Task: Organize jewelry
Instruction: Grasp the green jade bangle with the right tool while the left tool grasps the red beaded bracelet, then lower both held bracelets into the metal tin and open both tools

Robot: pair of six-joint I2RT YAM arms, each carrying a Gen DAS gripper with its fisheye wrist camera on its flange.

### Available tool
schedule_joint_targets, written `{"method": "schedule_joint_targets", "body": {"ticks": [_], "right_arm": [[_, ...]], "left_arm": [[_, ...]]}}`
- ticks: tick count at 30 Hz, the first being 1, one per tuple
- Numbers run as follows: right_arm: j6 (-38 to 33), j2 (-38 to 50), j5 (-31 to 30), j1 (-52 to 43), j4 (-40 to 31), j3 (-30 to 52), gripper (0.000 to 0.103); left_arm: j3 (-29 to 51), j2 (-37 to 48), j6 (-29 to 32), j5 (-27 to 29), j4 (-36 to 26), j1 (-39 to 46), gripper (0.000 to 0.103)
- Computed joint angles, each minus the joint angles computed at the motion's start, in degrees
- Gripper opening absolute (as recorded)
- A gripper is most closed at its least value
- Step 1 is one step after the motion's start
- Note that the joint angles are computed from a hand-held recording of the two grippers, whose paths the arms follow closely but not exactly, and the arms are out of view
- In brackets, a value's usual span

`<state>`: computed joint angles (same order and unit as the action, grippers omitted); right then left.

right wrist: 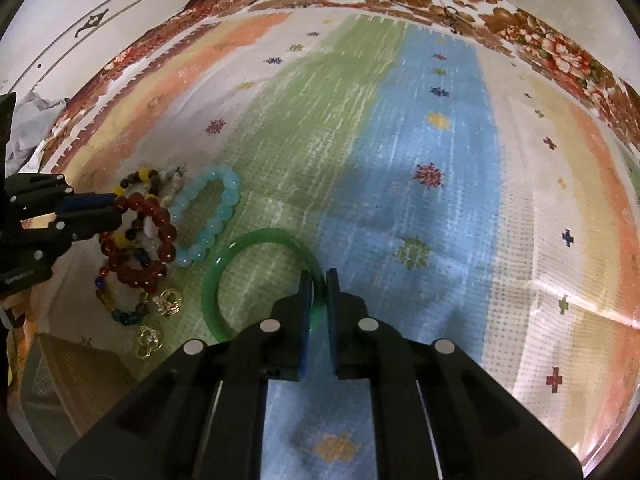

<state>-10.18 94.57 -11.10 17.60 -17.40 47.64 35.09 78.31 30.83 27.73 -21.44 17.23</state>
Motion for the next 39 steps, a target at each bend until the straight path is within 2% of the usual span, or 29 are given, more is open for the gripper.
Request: {"method": "schedule_joint_targets", "body": {"ticks": [3,18,31,36,39], "right_arm": [[-0.04,-1.94,1.94,-0.48,-0.64,-0.63,0.009],[-0.53,-16.42,-0.59,-1.70,-8.48,-2.79,0.009],[-0.43,-31.68,-1.16,-0.32,-20.27,-2.25,0.010],[0.51,-37.83,-0.35,1.29,-24.67,-2.26,0.009],[1.13,-41.69,-0.22,2.65,-27.92,-2.46,0.009]], "left_arm": [[-0.19,-2.20,-0.14,-0.02,-1.29,-0.09,0.013],[0.56,-16.43,-0.21,-0.97,-11.85,-1.13,0.013],[5.87,-33.65,1.56,1.11,-29.07,0.73,0.013],[7.22,-38.58,3.85,3.97,-35.99,3.57,0.013],[6.94,-41.69,3.27,3.61,-38.85,2.25,0.013]]}}
